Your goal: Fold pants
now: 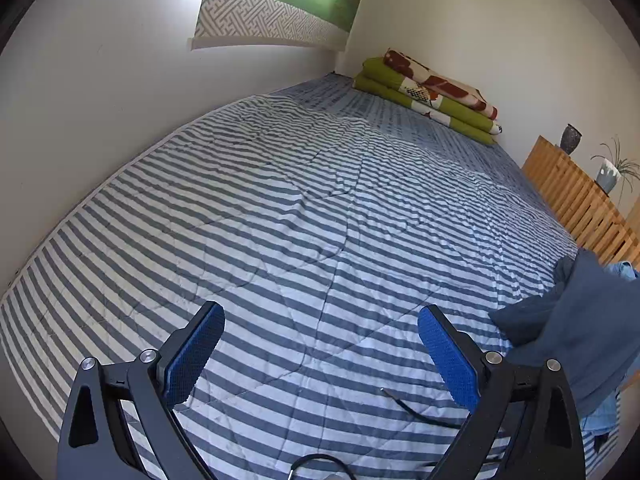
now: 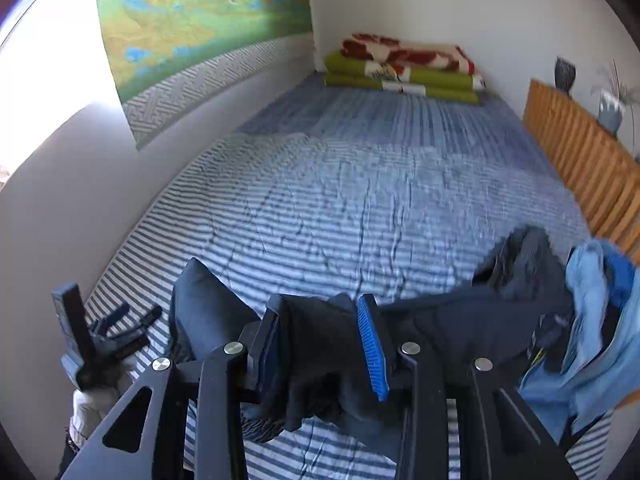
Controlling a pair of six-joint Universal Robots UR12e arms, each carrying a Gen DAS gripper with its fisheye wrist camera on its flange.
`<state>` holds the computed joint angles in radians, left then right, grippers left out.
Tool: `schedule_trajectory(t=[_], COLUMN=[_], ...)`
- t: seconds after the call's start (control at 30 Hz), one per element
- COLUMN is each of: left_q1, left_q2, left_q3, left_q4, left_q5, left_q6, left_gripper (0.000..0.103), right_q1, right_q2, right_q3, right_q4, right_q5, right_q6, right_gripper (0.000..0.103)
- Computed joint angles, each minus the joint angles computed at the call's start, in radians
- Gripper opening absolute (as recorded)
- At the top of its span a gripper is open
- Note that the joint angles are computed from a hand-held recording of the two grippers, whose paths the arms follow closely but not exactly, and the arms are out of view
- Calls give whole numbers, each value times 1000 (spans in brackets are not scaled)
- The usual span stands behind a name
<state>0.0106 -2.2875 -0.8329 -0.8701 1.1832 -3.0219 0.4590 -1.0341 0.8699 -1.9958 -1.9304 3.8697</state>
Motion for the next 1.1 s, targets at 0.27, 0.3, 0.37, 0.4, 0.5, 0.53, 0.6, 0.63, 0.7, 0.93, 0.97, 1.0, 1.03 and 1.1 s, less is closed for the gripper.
schedule_trajectory(t=[0.27,0.3,0.37,0.4,0.5,0.53,0.6,0.63,0.7,0.93,0.97,1.0,1.03,1.1], left_q1=[-17,-25,-43,-56,-94,-100,-108,-111,-120,-110,-102,-93,-83,-70], left_q2=[41,48,59,60,65,64,65,66,82,165,173,180,188,182], left_q3=[-87,-100,-121,-125,-144,-143,-141,-138,-153,-259,-262,-267,-274,-259], left_q4=[-114,-137,-184,-206,-242,-267,-319,-357,-378,-291,-290,-279,-257,-233], left_q5=[-101,-116,-133,-131,-119,-132,-184,-216,-234,-281,-289,-285,-274,-247], left_q6=[210,240,297,320,351,350,353,372,415,437,435,428,413,352], left_gripper=[99,99,99,99,99,98,91,72,33,0,0,0,0,2], right_q1=[5,4,10,16,23,24,27,30,36,45,44,43,42,36], right_q2=[-201,-224,-261,-276,-307,-313,-326,-322,-332,-372,-372,-370,-366,-353], right_q3=[537,588,667,694,753,762,787,781,789,833,837,840,841,837], right_q4=[-254,-300,-375,-400,-462,-470,-511,-532,-546,-538,-550,-561,-573,-608], right_q5=[77,94,101,95,83,78,67,59,35,-1,1,4,10,34], right_q6=[326,353,409,433,474,481,491,495,501,547,549,549,548,534], right_gripper=[42,42,44,44,45,45,45,45,46,49,49,49,49,49])
